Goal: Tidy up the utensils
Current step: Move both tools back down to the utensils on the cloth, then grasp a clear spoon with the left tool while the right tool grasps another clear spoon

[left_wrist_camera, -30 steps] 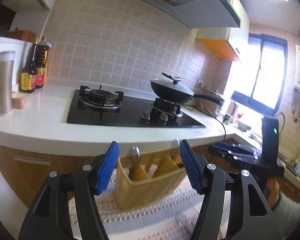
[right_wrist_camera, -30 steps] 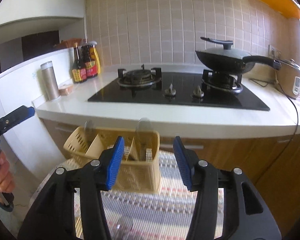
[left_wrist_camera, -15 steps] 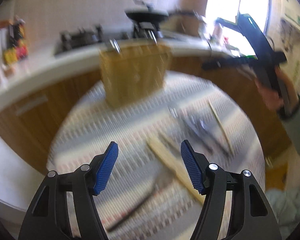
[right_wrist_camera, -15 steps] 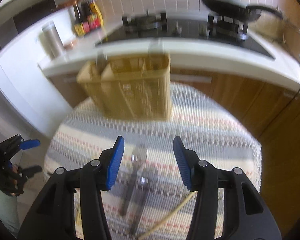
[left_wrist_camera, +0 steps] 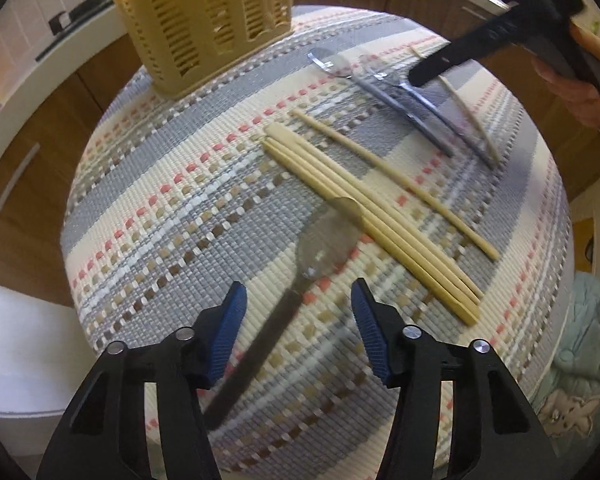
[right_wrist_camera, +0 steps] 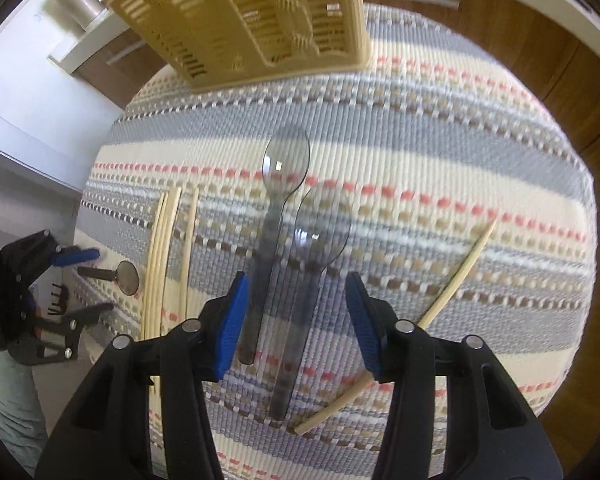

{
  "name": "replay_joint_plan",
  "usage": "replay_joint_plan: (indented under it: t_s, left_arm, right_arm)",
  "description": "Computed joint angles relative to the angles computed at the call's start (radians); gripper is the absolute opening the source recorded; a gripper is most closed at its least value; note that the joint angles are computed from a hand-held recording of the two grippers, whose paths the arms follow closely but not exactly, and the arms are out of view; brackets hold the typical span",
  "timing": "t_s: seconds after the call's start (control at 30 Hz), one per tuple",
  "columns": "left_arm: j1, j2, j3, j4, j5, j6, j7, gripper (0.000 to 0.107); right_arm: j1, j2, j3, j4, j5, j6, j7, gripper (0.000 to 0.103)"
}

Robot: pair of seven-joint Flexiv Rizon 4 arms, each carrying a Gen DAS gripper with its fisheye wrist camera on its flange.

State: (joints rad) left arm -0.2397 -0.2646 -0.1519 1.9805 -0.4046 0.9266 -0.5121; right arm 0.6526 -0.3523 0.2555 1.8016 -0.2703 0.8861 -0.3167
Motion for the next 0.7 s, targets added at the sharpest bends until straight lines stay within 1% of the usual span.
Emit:
replay_joint_plan:
  t_s: [0.07,0.23,0.27,0.4,0.47,0.5,0.53,0.6,0.67,0.7]
  left_arm:
    - [-0.008,-0.028,0.011,-0.050,0.049,-0.054,-0.049,0.043]
    - [-0.033,-0.056,0.033,-0.125,0.170,-0.122,-0.146,0.042]
    - [-0.036,-0.062,0.036,-0.141,0.189,-0.137,-0.166,0.040]
    - [-0.050,-0.083,0.047,-0.203,0.252,-0.193,-0.254,0.033]
    - [-0.065,-0.089,0.056,-0.222,0.293,-0.196,-0.312,0.022]
    - [-0.072,-0.100,0.056,-0.237,0.308,-0.196,-0.339,0.019]
    - [-0.075,-0.100,0.056,-0.240,0.311,-0.195,-0.361,0.010]
    - [-0.082,-0.096,0.057,-0.233,0.327,-0.175,-0.397,0.010]
    - [-0.089,-0.089,0.058,-0.221,0.339,-0.156,-0.435,0.010]
    - [-0.084,-0.091,0.055,-0.222,0.325,-0.156,-0.452,0.009]
  right_arm:
    - [-0.003,-0.009,0.001,-0.005,0.020,0.000,0.010,0.039]
    - [-0.010,-0.040,0.012,-0.039,0.067,-0.029,-0.001,0.032]
    - [-0.010,-0.046,0.014,-0.049,0.074,-0.038,-0.007,0.032]
    - [0.019,-0.081,-0.006,-0.108,0.034,-0.122,-0.005,0.027]
    - [0.039,-0.108,-0.013,-0.157,0.011,-0.195,-0.016,0.023]
    - [0.048,-0.118,-0.016,-0.175,0.001,-0.225,-0.020,0.018]
    - [0.060,-0.128,-0.022,-0.194,-0.014,-0.263,-0.021,0.013]
    - [0.070,-0.140,-0.026,-0.210,-0.024,-0.283,-0.021,0.012]
    - [0.077,-0.153,-0.031,-0.218,-0.025,-0.267,0.001,0.012]
    - [0.076,-0.151,-0.033,-0.210,-0.026,-0.253,0.009,0.011]
